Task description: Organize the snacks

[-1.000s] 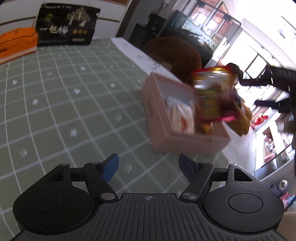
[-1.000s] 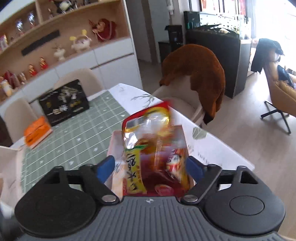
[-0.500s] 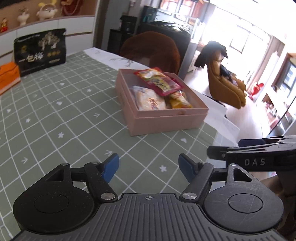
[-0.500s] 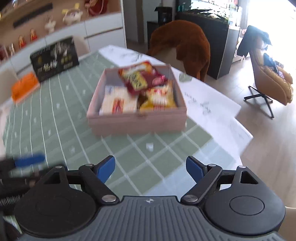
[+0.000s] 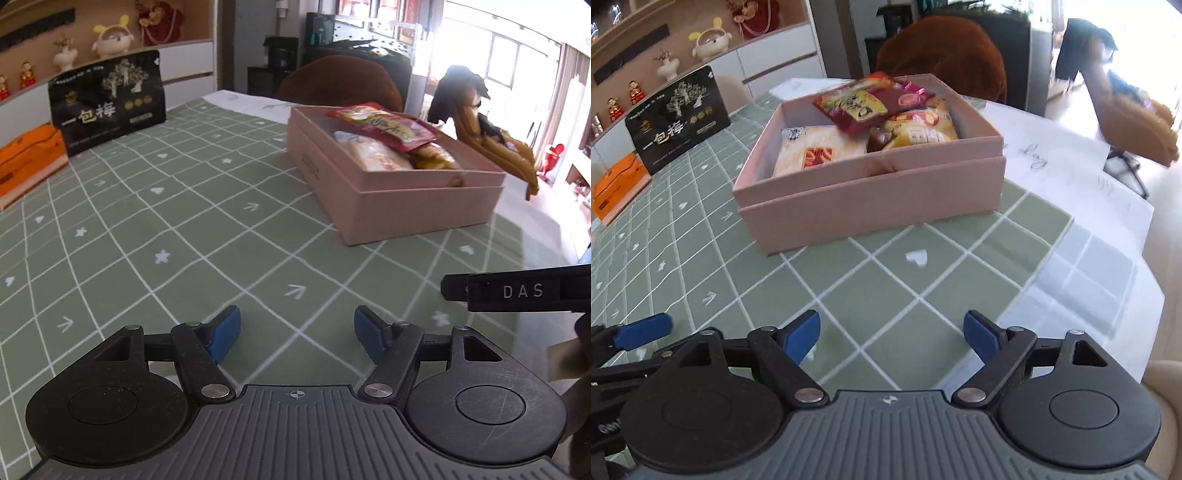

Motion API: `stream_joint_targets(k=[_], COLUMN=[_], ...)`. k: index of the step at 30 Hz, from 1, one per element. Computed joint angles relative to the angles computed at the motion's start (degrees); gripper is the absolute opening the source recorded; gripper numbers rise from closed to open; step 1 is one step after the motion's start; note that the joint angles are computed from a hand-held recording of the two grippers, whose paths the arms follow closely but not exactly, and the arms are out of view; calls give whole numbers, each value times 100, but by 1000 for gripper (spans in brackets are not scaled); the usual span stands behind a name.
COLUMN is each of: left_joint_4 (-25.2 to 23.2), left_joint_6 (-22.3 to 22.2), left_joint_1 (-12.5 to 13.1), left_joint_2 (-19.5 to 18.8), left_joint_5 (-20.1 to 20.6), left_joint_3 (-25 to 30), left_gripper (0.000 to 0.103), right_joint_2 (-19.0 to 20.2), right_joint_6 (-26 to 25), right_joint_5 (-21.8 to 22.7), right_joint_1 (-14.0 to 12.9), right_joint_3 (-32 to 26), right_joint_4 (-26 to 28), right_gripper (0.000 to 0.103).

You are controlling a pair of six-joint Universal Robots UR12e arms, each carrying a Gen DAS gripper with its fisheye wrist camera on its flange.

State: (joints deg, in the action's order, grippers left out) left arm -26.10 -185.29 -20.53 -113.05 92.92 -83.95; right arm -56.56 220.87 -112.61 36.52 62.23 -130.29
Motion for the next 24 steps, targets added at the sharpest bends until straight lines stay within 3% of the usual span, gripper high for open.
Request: stream_joint_targets(k=[5, 10, 15, 21, 24], left_joint_4=[344, 528, 581, 610, 611], left_joint_6=[468, 469, 382, 401, 407], left_joint_1=[52, 72, 12, 27, 31], left_joint_2=[45, 96, 33, 16, 17], left_joint_5=[-96, -150, 49, 3, -1], left_joint_3=[-196, -329, -271, -260, -262], left_gripper=[74, 74, 75, 75, 75], right_joint_2=[282, 223, 144, 170, 141], right_joint_6=[-208, 45, 217, 300, 144], right_joint_5=[-479, -665, -1101, -1238, -1357], right_joint_1=[148, 281, 369, 388, 417], right_joint_3=[-455, -286, 37, 20, 190], right_joint_4=[545, 427, 13, 10, -354], right_gripper=[92, 103, 103, 103, 103])
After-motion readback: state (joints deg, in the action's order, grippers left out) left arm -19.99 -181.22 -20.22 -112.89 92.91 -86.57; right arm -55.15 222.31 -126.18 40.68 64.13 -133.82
